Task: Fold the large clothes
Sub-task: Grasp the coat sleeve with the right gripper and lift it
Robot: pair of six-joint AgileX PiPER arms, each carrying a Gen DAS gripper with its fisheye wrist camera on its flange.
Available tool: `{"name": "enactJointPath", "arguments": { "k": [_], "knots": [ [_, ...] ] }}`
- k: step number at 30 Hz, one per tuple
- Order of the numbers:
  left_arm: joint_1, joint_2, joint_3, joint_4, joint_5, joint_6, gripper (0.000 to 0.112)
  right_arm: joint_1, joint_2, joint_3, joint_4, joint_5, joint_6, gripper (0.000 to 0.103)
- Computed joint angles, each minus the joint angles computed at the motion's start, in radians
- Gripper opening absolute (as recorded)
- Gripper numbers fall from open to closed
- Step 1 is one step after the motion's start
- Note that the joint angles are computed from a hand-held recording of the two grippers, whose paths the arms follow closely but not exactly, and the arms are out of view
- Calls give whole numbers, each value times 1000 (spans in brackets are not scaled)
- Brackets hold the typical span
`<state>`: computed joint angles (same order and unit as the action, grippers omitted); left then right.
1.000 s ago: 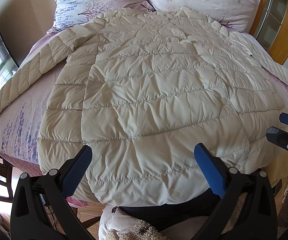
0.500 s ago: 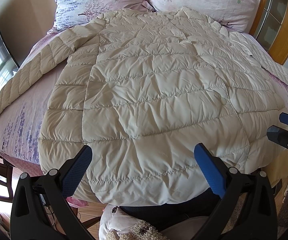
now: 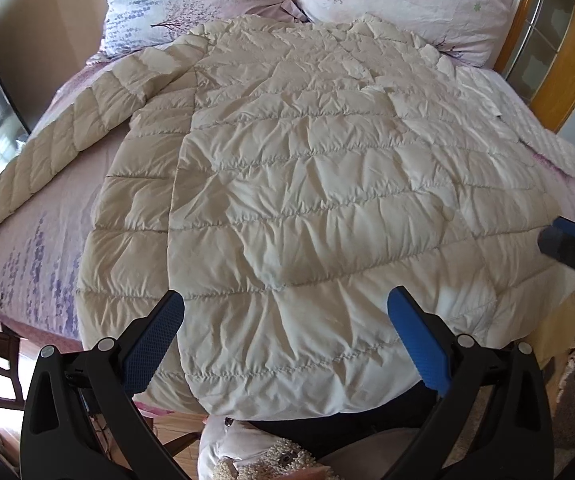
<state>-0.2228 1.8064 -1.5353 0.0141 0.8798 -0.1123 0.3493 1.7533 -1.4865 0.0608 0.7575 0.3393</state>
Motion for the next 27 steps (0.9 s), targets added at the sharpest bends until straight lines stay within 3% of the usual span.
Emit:
{"name": "enactJointPath", "arguments": {
  "k": [7,10,14,18,20,23,27],
  "knots": [
    [48,57,-108,-105,58,118,102,-157,10,49,317,-146,-157,101],
    [67,99,-178,-138,98,165,102,-220,21,43,350,-177,-135,101],
    [91,144,-262,-164,119,194,102,-354,48,11,320,-220,22,101],
    [116,196,-360,-174,132,201,102,-526,85,-4,384,-252,122,80],
    [146,223,-405,-216,113,217,102,-588,105,-12,354,-269,184,77],
    [202,283,-502,-328,119,254,102,-654,145,-55,190,-270,360,68],
    [233,396,-701,-369,173,229,102,-745,183,-56,223,-294,394,56]
  ]
}}
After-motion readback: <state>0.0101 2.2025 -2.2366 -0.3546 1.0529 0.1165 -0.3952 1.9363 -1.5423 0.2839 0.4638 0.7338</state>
